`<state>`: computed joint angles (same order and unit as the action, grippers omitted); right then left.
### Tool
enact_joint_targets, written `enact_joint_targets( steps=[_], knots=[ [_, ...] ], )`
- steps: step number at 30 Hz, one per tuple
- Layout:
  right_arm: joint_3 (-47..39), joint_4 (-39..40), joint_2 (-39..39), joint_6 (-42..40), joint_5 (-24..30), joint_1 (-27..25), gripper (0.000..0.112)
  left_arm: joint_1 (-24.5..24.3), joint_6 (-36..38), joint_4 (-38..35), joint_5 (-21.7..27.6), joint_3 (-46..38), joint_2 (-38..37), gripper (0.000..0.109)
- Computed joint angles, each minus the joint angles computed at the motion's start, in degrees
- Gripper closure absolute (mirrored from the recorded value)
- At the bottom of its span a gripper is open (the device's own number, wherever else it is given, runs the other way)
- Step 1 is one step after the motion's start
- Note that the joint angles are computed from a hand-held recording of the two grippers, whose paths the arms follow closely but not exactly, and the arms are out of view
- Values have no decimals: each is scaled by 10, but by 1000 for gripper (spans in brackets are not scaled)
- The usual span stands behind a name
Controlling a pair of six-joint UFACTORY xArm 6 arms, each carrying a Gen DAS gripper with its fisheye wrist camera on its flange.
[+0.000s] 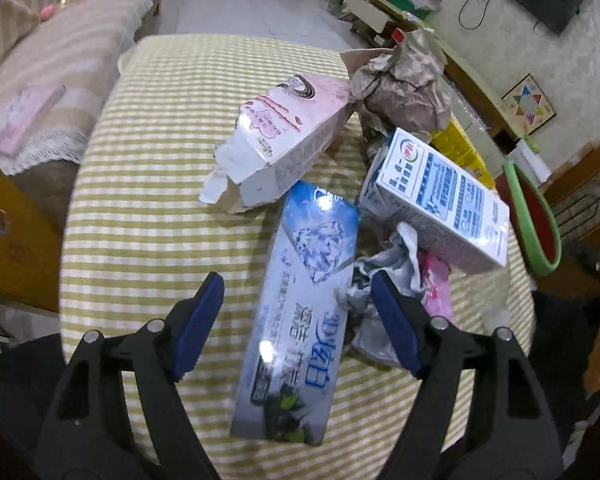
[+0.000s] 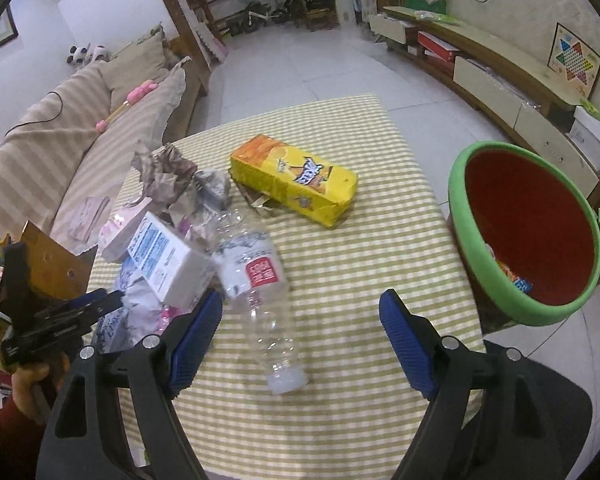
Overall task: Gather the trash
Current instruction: 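Grasp the blue toothpaste box with the left tool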
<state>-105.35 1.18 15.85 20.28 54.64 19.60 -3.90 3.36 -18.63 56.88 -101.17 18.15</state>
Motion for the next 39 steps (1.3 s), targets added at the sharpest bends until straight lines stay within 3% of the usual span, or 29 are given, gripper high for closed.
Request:
enact_joint_targets(
  steps=[8, 12, 17, 21, 30, 33, 39],
  knots=[
    [-3, -10, -1, 15, 11, 14, 34, 1, 28, -50, 46, -68, 44, 34],
    [2, -9, -7, 21, 10, 16, 34, 5, -1, -17, -4, -7, -3, 34],
    [2, 13, 1, 10, 18, 14, 34, 17, 15, -14, 22, 29, -29, 36],
    [0, 26, 5, 3, 14, 18, 34, 1, 29, -14, 55, 8, -3, 36],
    [-2, 34, 12, -10, 23, 19, 34, -15, 9, -17, 59, -89, 75, 41],
    [6, 30, 6, -4, 17, 17, 34, -17, -6, 10, 64, -83, 67, 41],
    [8, 35, 11, -3, 18, 14, 34, -20, -14, 86, 28, -4, 17, 41]
  ],
)
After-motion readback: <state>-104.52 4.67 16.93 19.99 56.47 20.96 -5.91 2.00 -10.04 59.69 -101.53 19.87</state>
